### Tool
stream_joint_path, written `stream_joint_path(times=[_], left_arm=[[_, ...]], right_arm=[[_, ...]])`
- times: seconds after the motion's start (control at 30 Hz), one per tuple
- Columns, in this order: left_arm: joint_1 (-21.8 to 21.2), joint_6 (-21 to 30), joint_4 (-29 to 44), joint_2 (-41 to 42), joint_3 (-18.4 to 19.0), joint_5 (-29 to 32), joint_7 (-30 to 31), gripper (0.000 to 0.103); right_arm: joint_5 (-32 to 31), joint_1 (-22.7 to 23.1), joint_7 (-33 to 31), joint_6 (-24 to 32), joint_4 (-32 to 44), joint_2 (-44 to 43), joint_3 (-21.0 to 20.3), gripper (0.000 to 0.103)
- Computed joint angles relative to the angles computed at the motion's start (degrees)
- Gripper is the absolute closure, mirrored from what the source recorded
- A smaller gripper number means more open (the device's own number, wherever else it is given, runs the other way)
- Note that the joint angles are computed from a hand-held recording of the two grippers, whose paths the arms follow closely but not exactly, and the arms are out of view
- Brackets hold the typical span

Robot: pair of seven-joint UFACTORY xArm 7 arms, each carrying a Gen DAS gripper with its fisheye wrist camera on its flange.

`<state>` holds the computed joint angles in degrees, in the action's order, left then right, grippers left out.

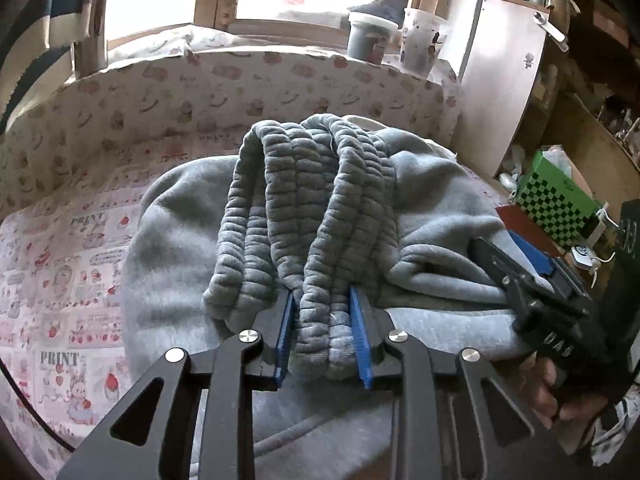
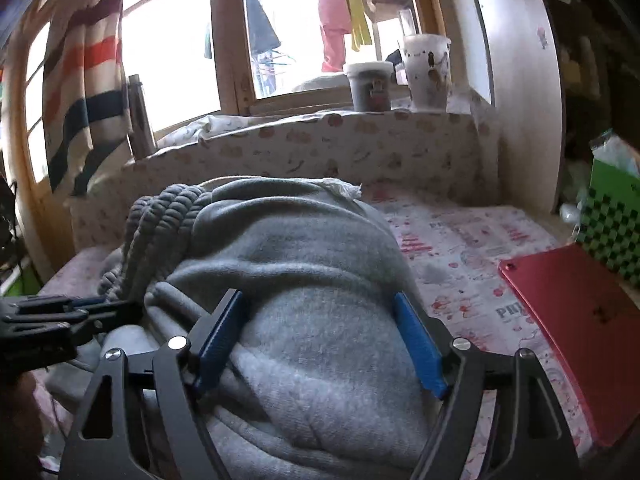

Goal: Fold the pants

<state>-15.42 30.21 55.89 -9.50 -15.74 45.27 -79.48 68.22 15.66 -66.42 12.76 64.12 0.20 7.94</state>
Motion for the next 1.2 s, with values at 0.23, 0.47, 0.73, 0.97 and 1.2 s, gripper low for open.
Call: stream_joint_path(times=[0.23,0.47,0.73,0.97,1.2], left_arm=[[0.16,-0.36,-1.76,-4.72,-0.35,-4.14,6.91,0.061],[3.6,3.7,-5.89,-12.72,-0.73,-7.75,7.68,0.059],[-1.95,-6.97,-16.87,-16.28,12.06,-35.48,21.12,0.041],[-1.72,-13.17,-18.09,-13.08,12.0,-44.25,30.07,0.044],[-0.44,-16.18,-18.47,-11.05,10.55,-50.33,38.17,0.046]], right_arm=[[-6.72,-8.21,12.88,28.47,9.91,3.81,-5.34,0.016],[-15.77,-17.44,24.73,54.22,30.48,19.17,-3.51,0.012],[-14.03,-21.57,30.08,63.79,43.6,31.73,3.21,0.011],[-15.71,-21.06,27.73,64.7,46.57,33.59,5.19,0.01],[-17.13,-20.47,27.3,65.32,47.23,34.28,5.52,0.01]])
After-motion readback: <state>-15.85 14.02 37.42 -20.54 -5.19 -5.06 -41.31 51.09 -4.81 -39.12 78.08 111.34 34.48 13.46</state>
